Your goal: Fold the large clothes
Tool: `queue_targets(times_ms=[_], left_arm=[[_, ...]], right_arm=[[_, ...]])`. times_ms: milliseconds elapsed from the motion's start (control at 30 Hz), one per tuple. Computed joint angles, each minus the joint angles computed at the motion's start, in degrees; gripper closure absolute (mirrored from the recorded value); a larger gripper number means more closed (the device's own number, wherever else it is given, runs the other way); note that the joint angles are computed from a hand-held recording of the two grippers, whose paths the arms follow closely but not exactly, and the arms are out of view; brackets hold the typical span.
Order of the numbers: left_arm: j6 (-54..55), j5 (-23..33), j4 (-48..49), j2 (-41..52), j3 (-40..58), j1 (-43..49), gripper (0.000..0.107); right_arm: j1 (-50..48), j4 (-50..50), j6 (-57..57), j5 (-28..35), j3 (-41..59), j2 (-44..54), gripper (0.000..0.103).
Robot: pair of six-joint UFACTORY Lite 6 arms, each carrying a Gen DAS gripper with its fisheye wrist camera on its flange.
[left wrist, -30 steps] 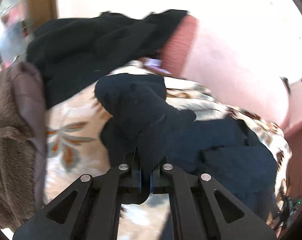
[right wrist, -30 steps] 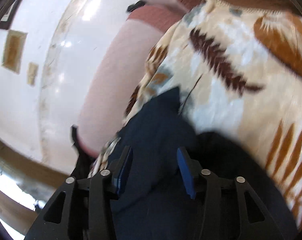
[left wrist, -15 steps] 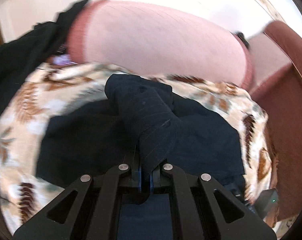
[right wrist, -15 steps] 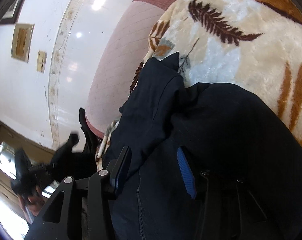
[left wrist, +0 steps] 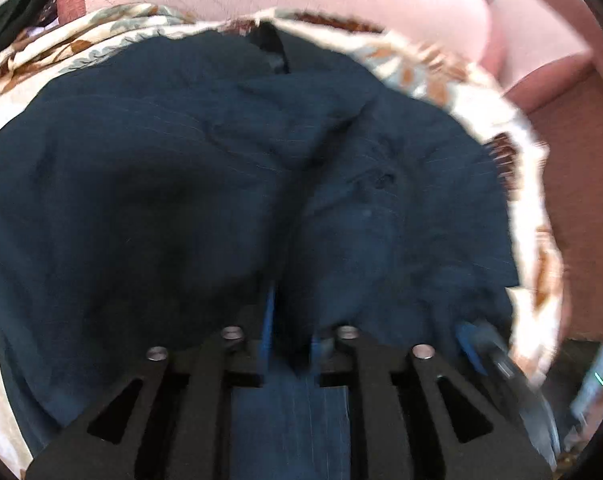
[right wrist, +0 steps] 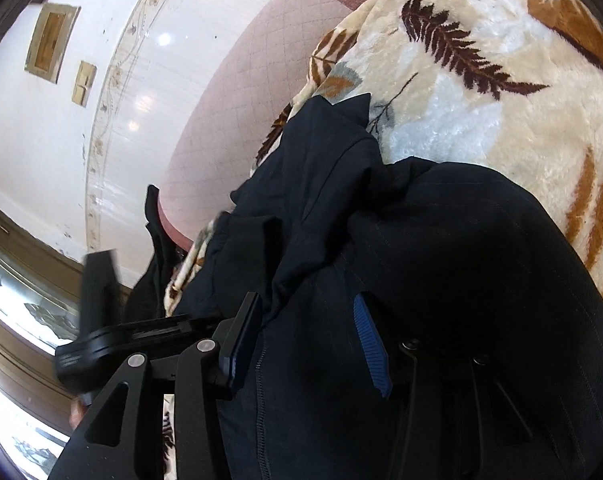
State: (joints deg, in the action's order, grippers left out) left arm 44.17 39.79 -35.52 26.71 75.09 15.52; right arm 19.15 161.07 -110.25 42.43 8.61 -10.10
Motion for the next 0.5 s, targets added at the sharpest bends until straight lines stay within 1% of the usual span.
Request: queue_targets(times_ms=[33,67,100,133,167,200,233,300,367,400,433,467,500], left_arm=[[4.4,2.6,-2.9,-2.3,-1.3,3.1,0.074],[10.1,5.6,-6.7,-5.2,-3.1,7.5,0.060],[14.5,7.8,-9.1,-7.6,-4.6,11.7,0.056],[17.4,9.0,-10.5,-8.8,-5.3,14.9,0.053],[20.4,10.1,-11.6,-9.3,-5.5,18.7,0.053],[21.3,10.2,-11.4,-8.8,-5.0,21.0,0.053],[21.6,9.4,-10.9,-7.8,-4.5,23.1,0.053],[20.4,7.9,-9.2,-4.0,-3.2,25.9,0.053],[16.6,7.4,-6.5,1.5,-0.3,27.7,0.053],[15.1,7.8,-5.9,4.2,1.3,28.7,0.053],[14.6,8.3,-6.3,6.1,2.2,29.5,0.056],[15.3,9.3,-7.3,7.4,3.2,30.4,0.057],[16.1,10.3,-8.3,7.2,3.3,31.1,0.057]], right_arm=[[0.1,-0.5,1.4,-2.6,0.1,-2.3,0.051],[0.4,0.1,1.6,-4.2,-0.3,-5.5,0.051],[1.0,1.4,0.8,-4.7,-0.5,-7.4,0.051],[2.4,3.4,-1.0,-6.8,0.3,-9.5,0.048],[3.8,5.0,-2.7,-8.5,1.7,-9.6,0.044],[5.1,5.9,-4.0,-9.6,4.5,-7.6,0.037],[5.7,5.3,-3.8,-10.2,7.8,-4.0,0.035],[5.4,-0.3,1.9,-10.9,15.6,5.0,0.035],[4.9,-7.9,10.1,-9.5,22.8,13.9,0.035],[5.6,-9.3,12.8,-11.0,27.1,18.4,0.035],[6.0,-11.1,15.0,-11.5,29.7,21.3,0.035],[6.3,-15.3,19.2,-12.0,33.5,25.1,0.035],[6.8,-18.2,21.8,-12.2,36.2,27.6,0.039]])
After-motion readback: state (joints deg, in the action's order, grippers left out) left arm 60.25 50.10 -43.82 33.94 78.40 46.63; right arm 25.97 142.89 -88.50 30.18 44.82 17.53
